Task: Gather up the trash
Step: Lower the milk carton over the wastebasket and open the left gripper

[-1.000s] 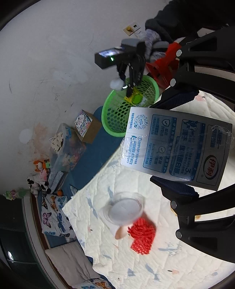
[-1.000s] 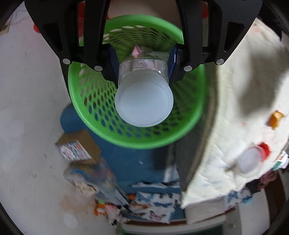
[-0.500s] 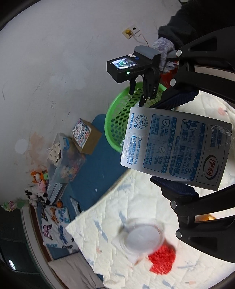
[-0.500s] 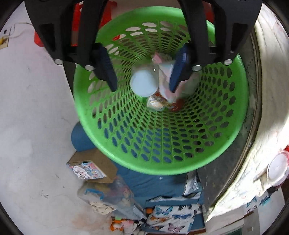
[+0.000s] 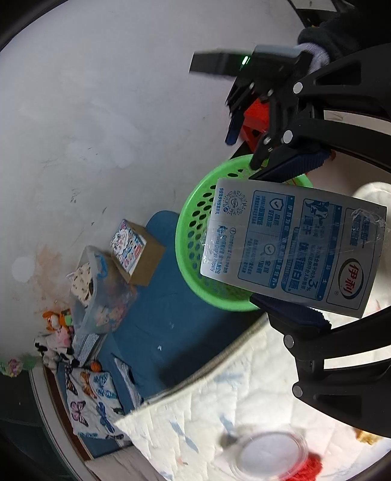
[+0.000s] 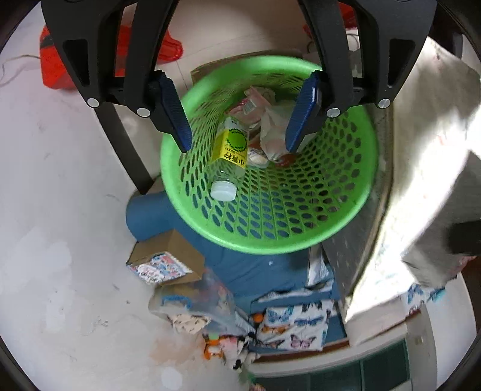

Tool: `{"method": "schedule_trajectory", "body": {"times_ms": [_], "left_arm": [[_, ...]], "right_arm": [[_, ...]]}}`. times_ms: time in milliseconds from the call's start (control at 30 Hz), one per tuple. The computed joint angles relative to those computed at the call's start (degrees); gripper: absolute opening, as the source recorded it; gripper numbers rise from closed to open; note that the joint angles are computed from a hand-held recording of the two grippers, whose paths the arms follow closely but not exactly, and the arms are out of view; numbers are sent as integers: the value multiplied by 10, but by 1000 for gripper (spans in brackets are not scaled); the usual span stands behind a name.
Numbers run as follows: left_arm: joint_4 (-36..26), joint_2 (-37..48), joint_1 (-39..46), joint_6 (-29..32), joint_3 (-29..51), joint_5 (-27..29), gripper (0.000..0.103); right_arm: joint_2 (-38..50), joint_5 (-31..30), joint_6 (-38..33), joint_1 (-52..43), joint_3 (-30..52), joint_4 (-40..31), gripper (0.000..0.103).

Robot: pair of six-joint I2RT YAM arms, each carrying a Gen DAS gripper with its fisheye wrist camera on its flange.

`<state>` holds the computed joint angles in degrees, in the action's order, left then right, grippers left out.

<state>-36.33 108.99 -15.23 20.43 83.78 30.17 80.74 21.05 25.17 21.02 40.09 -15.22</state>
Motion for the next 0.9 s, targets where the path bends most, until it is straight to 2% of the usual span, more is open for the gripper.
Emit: {"method": "schedule_trajectory", "body": {"times_ms": [233, 533, 600, 667, 900], "left_arm": [[1, 62, -51, -23, 48, -38, 69], [4, 110, -66, -53, 80, -48, 71], [6, 114, -64, -58, 81, -40, 71], [9, 111, -61, -62, 75, -34, 79], [28, 54, -28, -42, 15, -24, 79]], "right_arm": [[-74, -2, 29, 26, -50, 11, 73], [-98, 24, 46, 55, -66, 11, 74], [-104, 23, 50, 55, -71, 13, 74], [-108, 23, 54, 58, -72, 12, 74], [-114, 29, 58, 74, -64, 2, 74]]}}
